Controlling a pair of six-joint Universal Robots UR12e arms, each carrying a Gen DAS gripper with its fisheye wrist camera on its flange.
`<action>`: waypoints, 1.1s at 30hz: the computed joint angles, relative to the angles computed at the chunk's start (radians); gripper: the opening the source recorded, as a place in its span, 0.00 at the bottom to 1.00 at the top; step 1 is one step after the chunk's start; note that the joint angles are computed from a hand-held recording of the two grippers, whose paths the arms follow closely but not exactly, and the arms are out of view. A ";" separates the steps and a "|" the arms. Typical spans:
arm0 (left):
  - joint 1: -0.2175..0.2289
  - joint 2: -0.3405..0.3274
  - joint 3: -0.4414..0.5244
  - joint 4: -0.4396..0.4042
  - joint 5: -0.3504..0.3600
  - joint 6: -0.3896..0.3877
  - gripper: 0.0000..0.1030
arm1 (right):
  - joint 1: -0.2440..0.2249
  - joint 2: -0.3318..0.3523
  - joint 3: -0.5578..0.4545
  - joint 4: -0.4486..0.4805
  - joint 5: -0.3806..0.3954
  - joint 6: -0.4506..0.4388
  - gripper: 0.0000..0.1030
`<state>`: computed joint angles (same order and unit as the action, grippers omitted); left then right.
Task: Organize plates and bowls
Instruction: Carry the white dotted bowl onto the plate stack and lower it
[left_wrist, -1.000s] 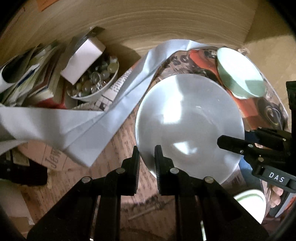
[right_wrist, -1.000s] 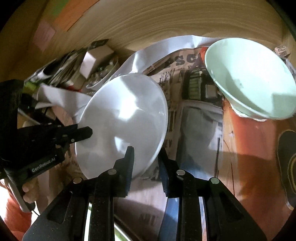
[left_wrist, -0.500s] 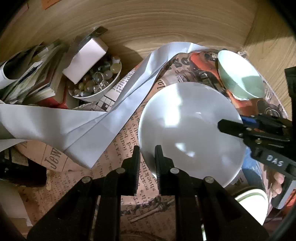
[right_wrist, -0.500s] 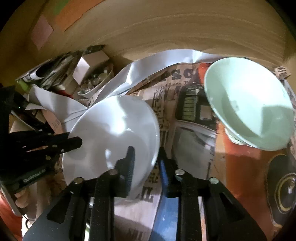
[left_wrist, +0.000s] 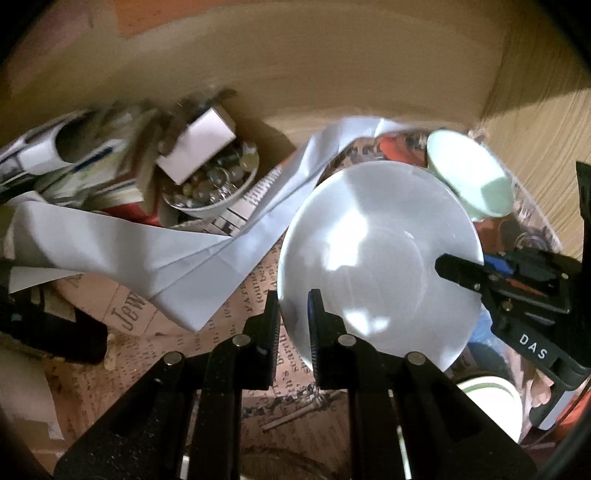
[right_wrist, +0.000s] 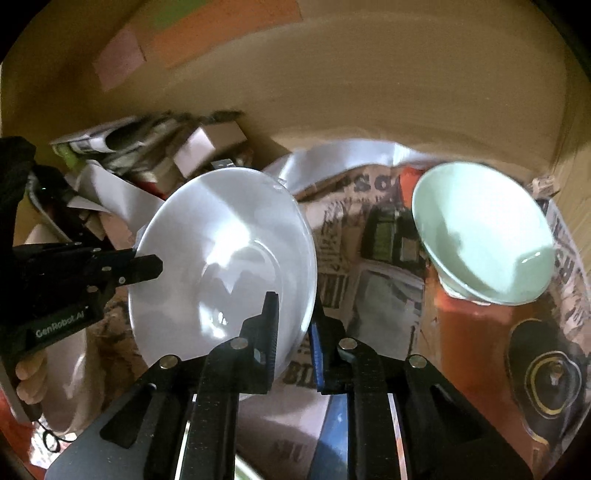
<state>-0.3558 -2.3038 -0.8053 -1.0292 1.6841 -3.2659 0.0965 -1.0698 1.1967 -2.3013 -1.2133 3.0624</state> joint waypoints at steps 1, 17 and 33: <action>0.000 0.009 -0.013 0.014 0.000 -0.006 0.13 | 0.001 -0.003 0.003 -0.007 0.001 0.002 0.14; -0.015 0.185 -0.280 0.321 0.063 -0.015 0.13 | 0.018 -0.078 0.087 -0.163 0.063 0.039 0.14; -0.003 0.315 -0.488 0.484 0.106 -0.054 0.13 | 0.058 -0.120 0.136 -0.228 0.094 0.019 0.14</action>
<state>-0.3591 -1.9892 -1.2934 -0.5448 1.7903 -3.3202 0.1546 -1.1902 1.3327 -2.5297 -1.1193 3.0817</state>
